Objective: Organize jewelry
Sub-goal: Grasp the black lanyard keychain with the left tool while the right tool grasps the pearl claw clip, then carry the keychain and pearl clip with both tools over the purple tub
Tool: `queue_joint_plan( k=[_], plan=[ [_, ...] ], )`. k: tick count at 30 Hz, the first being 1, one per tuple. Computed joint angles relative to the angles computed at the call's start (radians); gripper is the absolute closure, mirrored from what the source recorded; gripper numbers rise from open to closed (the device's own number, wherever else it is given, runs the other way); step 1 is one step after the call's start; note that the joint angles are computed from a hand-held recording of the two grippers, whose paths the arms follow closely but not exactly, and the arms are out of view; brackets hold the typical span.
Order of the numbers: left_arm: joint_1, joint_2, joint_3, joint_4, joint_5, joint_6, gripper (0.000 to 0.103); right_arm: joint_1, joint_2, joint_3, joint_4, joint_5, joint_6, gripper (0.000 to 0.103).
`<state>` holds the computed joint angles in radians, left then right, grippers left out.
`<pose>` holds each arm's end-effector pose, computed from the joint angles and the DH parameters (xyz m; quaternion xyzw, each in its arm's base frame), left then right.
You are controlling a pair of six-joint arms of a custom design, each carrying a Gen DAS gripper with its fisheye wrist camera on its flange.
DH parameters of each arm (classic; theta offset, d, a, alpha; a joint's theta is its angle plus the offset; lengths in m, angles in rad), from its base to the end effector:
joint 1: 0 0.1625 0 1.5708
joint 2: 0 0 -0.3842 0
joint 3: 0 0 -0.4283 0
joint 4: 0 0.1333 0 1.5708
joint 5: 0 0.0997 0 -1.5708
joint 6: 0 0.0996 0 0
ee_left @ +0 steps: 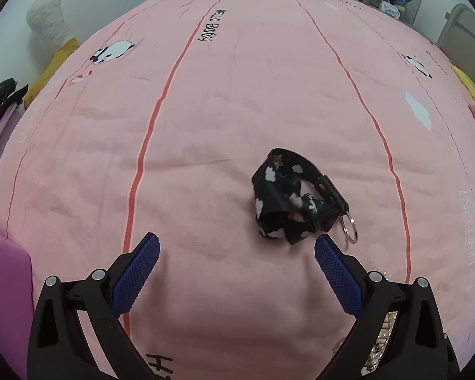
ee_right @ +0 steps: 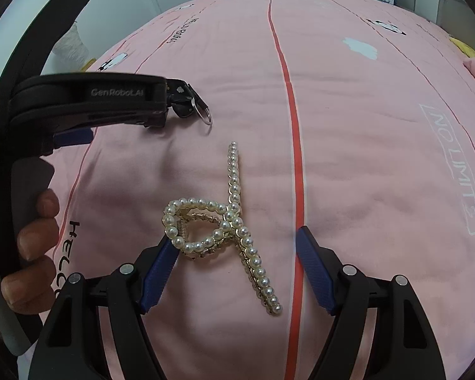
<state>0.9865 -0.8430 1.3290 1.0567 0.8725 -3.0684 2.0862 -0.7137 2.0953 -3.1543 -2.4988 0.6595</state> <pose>-0.1315 -0.5566 0.1702 0.2988 0.8908 -0.0992 0.3276 0.2835 -0.3918 -0.0451 -0.1090 -0.8842 0.3218 0.3207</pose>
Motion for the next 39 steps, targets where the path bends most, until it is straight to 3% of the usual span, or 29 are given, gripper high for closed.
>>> queue_joint_plan(
  k=[13,14,15,16,17,18,19,21,22,25,39],
  plan=[
    [-0.010,0.098,-0.092,-0.014,0.025,0.038,0.009,0.005,0.035,-0.024,-0.027,-0.049,-0.072,0.031],
    [-0.009,0.108,-0.102,-0.007,0.029,0.039,0.012,0.008,0.034,-0.027,-0.014,-0.052,-0.067,0.031],
    [-0.003,0.126,-0.124,0.016,0.046,0.034,0.025,0.011,0.034,-0.029,-0.005,-0.053,-0.062,0.032],
    [0.002,0.143,-0.144,0.040,0.058,0.023,0.034,0.013,0.034,-0.030,0.000,-0.052,-0.057,0.037],
    [0.004,0.154,-0.158,0.052,0.064,0.015,0.034,0.016,0.032,-0.031,0.008,-0.050,-0.052,0.041],
    [0.005,0.155,-0.161,0.047,0.070,0.013,0.044,0.021,0.031,-0.035,0.022,-0.051,-0.041,0.049],
    [0.007,0.159,-0.170,0.046,0.079,0.017,0.051,0.022,0.026,-0.034,0.032,-0.046,-0.035,0.052],
    [0.017,0.179,-0.208,0.081,0.118,0.003,0.082,0.021,0.018,-0.029,0.033,-0.030,-0.029,0.052],
    [0.022,0.189,-0.230,0.106,0.147,-0.010,0.088,0.021,0.014,-0.025,0.030,-0.023,-0.027,0.052],
    [0.023,0.178,-0.226,0.115,0.170,-0.034,0.092,0.025,0.007,-0.016,0.022,-0.015,-0.021,0.058],
    [0.020,-0.073,-0.007,0.050,0.208,-0.059,0.093,0.082,-0.025,0.052,-0.010,-0.007,0.050,0.064]
  ],
)
